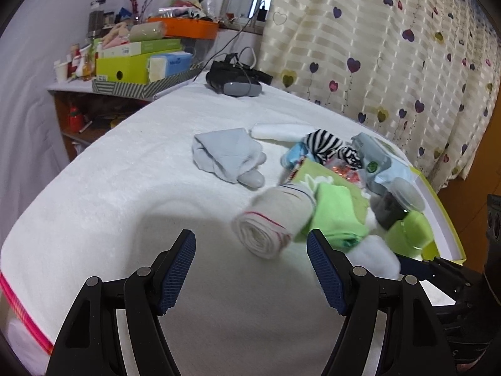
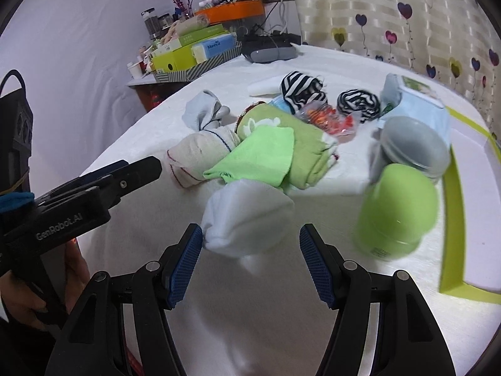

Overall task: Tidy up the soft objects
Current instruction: 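Grasp the white sock with the right gripper while the left gripper approaches the white rolled sock, then grasp the white rolled sock with the left gripper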

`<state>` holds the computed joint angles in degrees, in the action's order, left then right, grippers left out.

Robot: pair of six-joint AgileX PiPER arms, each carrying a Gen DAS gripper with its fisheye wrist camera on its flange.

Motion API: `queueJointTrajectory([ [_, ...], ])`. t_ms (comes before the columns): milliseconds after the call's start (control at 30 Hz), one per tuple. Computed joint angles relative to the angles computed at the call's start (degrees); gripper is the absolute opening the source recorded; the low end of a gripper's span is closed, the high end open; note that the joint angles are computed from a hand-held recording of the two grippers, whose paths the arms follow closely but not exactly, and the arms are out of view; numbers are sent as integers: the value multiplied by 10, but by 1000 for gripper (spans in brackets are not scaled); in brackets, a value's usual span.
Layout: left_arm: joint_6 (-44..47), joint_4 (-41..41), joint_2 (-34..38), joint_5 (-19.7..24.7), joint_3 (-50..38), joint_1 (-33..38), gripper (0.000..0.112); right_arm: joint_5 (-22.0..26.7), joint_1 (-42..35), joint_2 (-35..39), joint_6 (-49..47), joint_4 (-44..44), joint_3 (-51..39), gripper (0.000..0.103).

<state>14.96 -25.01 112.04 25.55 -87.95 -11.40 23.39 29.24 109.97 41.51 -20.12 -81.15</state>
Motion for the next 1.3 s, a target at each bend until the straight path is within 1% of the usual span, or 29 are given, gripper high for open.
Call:
queueJointTrajectory([
  [100, 34, -24, 28, 25, -37, 7, 74, 9, -1, 17, -14, 15, -23, 65],
  [167, 58, -38, 40, 33, -54, 10, 74, 4, -2, 21, -25, 27, -29, 65],
  [200, 68, -43, 46, 35, -61, 9, 74, -1, -2, 22, -23, 26, -28, 61],
  [233, 81, -51, 52, 40, -70, 10, 74, -6, -1, 21, -15, 16, -26, 45],
  [300, 90, -58, 69, 60, -98, 12, 74, -10, -3, 20, -14, 15, -24, 42],
  [333, 99, -64, 76, 68, -108, 13, 74, -14, -4, 15, -10, 12, -17, 39],
  [433, 99, -57, 94, 81, -135, 10, 74, -23, -4, -6, 36, -31, 10, 38],
  [533, 101, -55, 123, 115, -178, 9, 74, -22, -2, -26, 71, -66, 29, 38],
  [700, 65, -37, 170, 167, -242, 7, 74, -27, -3, -50, 96, -90, 54, 38],
  [767, 61, -31, 168, 161, -240, 3, 74, -30, -5, -54, 97, -91, 61, 38],
  [800, 62, -33, 166, 160, -237, 3, 71, -31, -5, -57, 99, -93, 64, 38],
  [833, 65, -37, 164, 159, -234, 4, 67, -33, -6, -59, 101, -94, 68, 38],
  [867, 74, -50, 162, 162, -230, 6, 58, -35, -6, -62, 105, -98, 71, 38],
  [900, 73, -51, 158, 162, -226, 6, 56, -36, -7, -63, 106, -99, 73, 38],
  [967, 66, -46, 146, 145, -208, 3, 51, -40, -7, -72, 125, -118, 84, 38],
  [1067, 59, -40, 120, 117, -169, 0, 49, -40, -4, -84, 153, -144, 96, 38],
  [1233, 37, -32, 66, 63, -94, 0, 49, -46, -3, -104, 196, -185, 117, 38],
  [1300, 36, -35, 51, 54, -77, 1, 49, -46, -1, -113, 216, -206, 125, 38],
])
